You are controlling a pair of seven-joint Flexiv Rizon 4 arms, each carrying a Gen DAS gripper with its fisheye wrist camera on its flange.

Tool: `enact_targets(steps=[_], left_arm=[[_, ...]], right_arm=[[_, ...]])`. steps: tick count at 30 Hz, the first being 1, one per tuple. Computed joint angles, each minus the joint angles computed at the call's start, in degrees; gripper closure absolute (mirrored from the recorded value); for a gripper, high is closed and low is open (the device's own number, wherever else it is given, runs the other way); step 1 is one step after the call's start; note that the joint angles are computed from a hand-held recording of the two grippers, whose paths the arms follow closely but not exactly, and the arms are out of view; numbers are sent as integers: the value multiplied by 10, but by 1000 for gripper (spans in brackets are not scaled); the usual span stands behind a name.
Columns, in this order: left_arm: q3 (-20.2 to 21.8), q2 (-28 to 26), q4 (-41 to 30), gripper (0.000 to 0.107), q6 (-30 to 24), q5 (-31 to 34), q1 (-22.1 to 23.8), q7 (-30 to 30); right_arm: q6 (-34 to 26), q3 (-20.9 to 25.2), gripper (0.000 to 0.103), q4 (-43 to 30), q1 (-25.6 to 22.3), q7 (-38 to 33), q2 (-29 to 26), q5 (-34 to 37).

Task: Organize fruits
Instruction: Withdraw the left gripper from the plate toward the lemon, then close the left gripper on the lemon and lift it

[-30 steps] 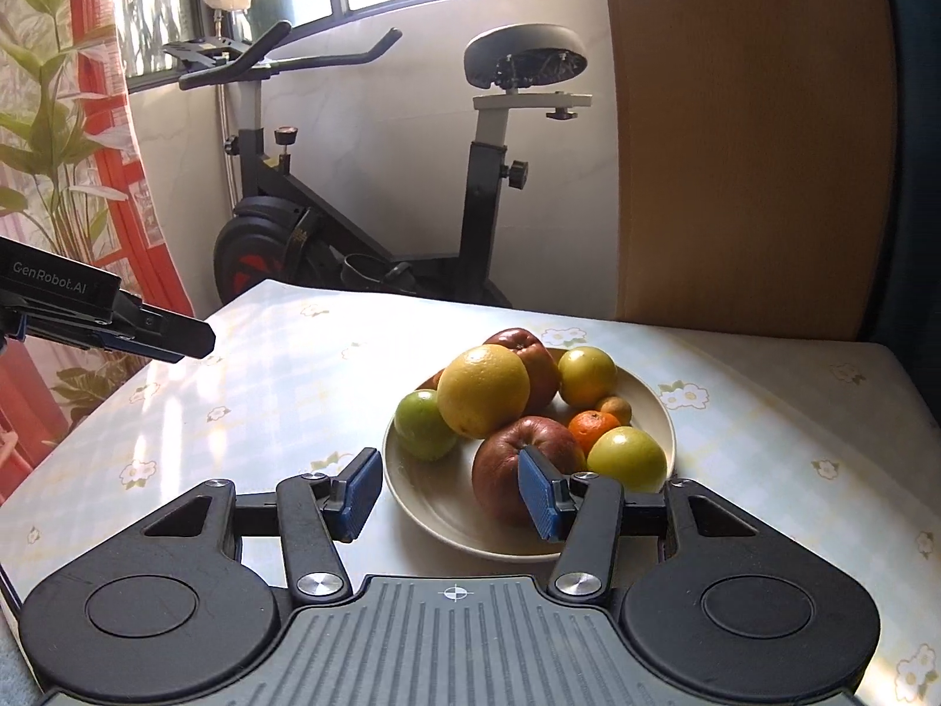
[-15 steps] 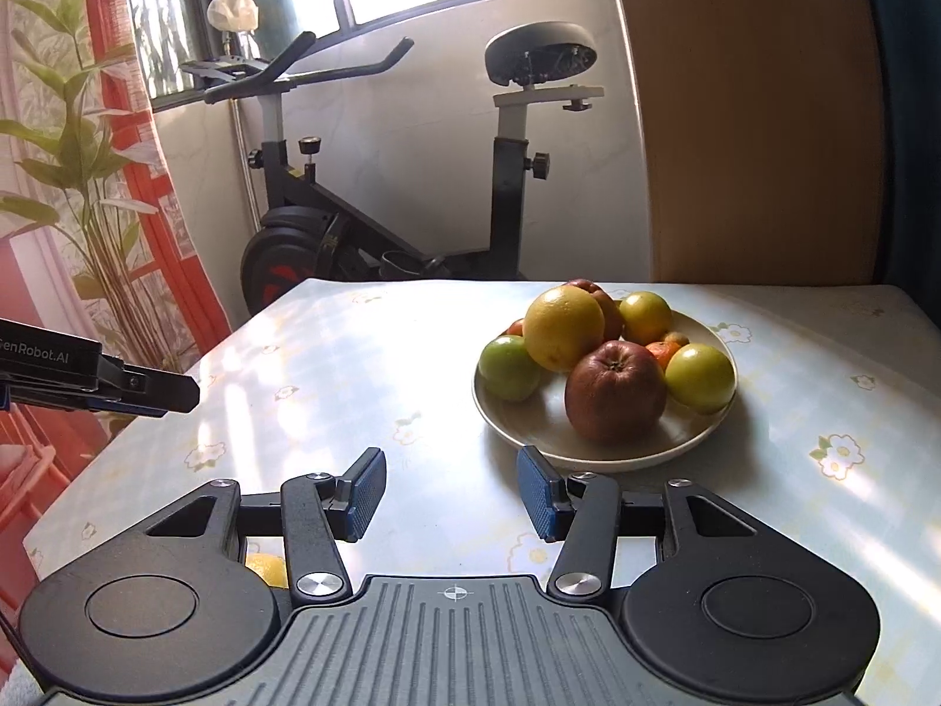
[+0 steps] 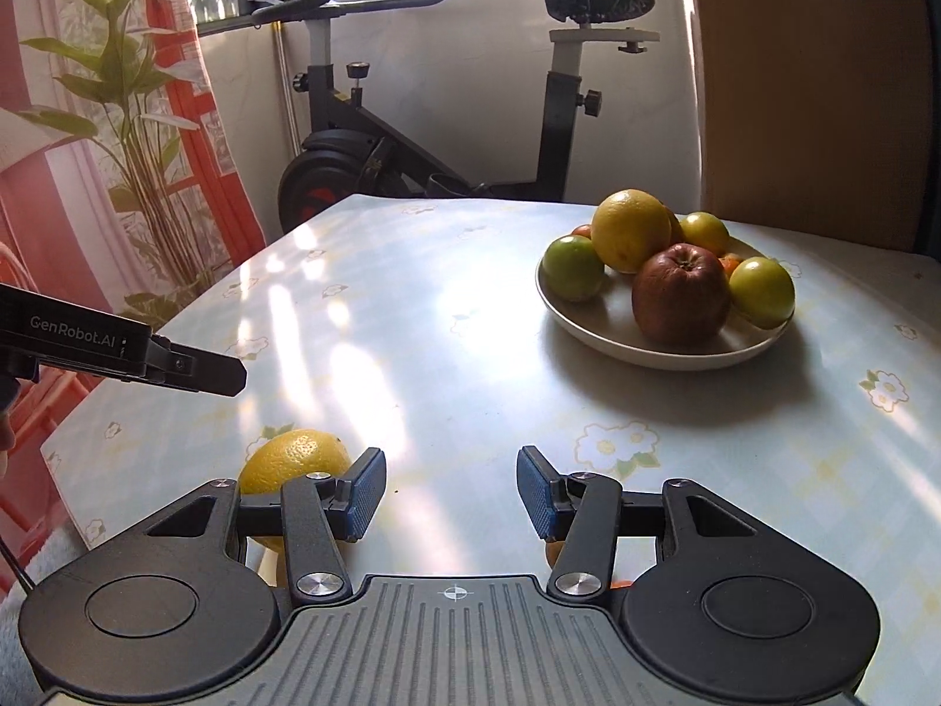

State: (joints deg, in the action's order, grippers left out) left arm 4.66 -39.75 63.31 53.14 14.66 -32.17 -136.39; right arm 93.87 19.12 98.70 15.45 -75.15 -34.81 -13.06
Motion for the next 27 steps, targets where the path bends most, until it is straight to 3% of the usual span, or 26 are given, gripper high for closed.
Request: enact_targets(steps=[4, 12, 16, 27], left_arm=[[-11, 1, 14, 63, 5, -14, 8, 6], [-58, 6, 73, 63, 79, -92, 42, 44], [-70, 3, 94, 62, 111, -134, 49, 63], [-62, -29, 52, 62, 109, -160, 38, 100]], right_arm=[[-13, 21, 56, 5, -11, -16, 0, -3], [-49, 74, 56, 4, -40, -64, -3, 19], [-62, 75, 56, 0, -37, -79, -1, 41], [-101, 93, 55, -23, -41, -137, -5, 93]])
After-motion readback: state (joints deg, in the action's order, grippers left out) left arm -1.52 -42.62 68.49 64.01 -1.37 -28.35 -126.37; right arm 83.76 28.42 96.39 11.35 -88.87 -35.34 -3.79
